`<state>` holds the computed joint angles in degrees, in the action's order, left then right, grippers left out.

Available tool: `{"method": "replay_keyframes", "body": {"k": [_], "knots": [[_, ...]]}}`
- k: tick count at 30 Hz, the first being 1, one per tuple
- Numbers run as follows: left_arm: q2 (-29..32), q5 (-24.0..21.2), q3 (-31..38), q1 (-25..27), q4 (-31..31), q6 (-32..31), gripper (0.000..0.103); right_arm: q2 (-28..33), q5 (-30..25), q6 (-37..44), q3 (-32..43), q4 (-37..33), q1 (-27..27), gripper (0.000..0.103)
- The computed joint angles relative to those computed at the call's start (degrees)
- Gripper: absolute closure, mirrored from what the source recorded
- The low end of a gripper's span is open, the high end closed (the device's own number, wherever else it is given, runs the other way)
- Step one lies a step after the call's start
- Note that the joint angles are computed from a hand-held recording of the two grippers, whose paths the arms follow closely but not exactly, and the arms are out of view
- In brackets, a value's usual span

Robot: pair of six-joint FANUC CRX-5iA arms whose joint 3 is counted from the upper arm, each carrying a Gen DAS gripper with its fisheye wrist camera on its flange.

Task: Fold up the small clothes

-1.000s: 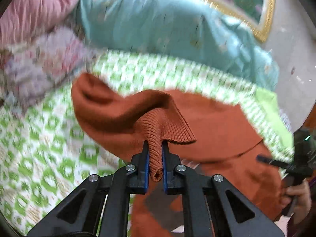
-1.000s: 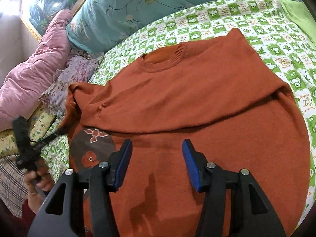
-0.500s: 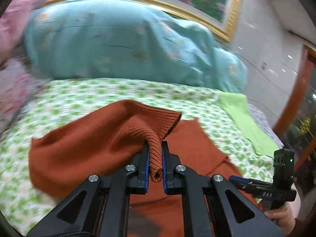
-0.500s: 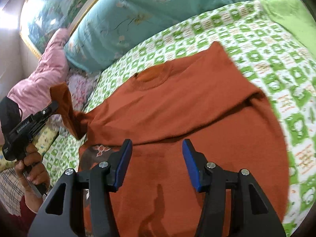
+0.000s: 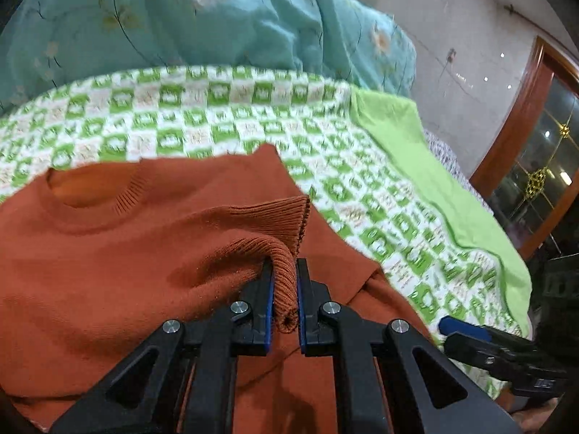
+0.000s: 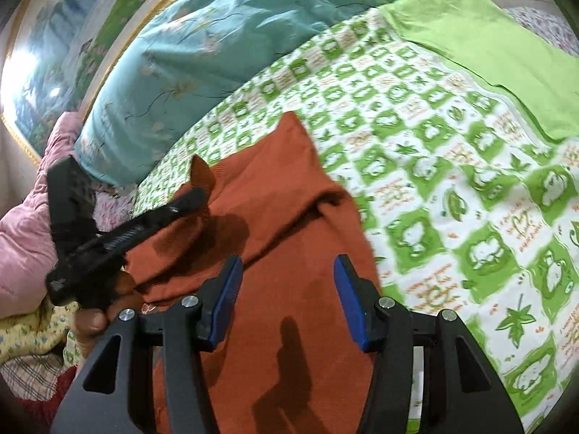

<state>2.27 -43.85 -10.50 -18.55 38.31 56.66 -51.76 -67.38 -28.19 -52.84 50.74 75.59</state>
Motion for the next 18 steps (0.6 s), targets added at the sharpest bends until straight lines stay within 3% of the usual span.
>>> {"method": "replay_keyframes", "body": {"k": [7,10,14,18], "knots": [[1.62,-3.14,-0.04,0.77,-2.27,1.31,0.089,2.23,4.45,1.30,0.49,-0.09,-2.86,0.049],[0.19,-5.06,-0.97,1.68,-3.40,1.48,0.076,3.58,6.87,2.08,1.01,-0.45,-4.56,0.049],[-4.68,-7.23,-4.64,5.01,-3.99,0.87,0.062,6.12,11.15,4.51,2.24,-2.51,-8.55,0.049],[-12.60,-10.37,-10.52,12.36,-2.35,-1.99,0.052,9.17,17.71,9.15,3.59,-5.90,-13.88,0.044]]}}
